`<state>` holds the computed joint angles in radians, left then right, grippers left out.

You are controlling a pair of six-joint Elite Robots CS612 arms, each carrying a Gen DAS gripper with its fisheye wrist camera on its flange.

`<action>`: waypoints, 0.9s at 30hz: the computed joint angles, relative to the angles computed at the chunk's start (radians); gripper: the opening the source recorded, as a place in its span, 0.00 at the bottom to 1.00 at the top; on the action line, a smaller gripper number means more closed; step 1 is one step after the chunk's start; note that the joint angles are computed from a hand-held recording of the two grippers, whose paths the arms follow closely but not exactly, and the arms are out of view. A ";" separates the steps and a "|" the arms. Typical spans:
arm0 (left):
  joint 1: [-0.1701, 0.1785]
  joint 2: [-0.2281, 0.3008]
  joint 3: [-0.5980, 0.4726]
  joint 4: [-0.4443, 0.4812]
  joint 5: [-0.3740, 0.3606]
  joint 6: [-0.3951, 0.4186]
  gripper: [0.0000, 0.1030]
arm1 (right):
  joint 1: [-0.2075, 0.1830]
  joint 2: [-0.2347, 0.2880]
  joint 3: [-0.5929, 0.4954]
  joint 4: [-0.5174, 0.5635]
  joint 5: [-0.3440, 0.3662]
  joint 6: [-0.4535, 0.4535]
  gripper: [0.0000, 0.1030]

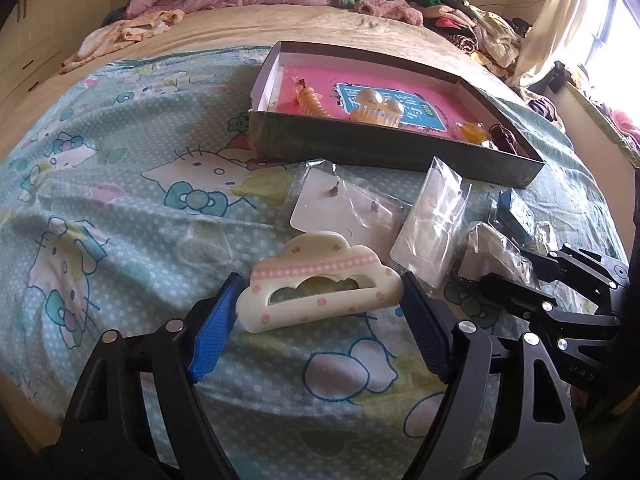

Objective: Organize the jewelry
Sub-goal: 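Grasp the clear plastic bag with the right tool while the left tool grasps the cream cloud claw clip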

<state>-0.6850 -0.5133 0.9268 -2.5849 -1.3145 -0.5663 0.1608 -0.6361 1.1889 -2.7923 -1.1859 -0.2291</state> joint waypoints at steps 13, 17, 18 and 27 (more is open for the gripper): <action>-0.014 -0.048 0.068 -0.067 0.036 0.034 0.66 | -0.012 -0.035 0.043 -0.073 0.039 0.032 0.32; -0.017 -0.057 0.077 -0.092 0.052 0.043 0.66 | -0.015 -0.044 0.054 -0.098 0.044 0.042 0.32; -0.018 -0.060 0.079 -0.097 0.056 0.046 0.66 | -0.016 -0.047 0.057 -0.105 0.046 0.045 0.32; -0.020 -0.066 0.074 -0.115 0.074 0.064 0.66 | -0.026 -0.062 0.069 -0.169 0.055 0.074 0.32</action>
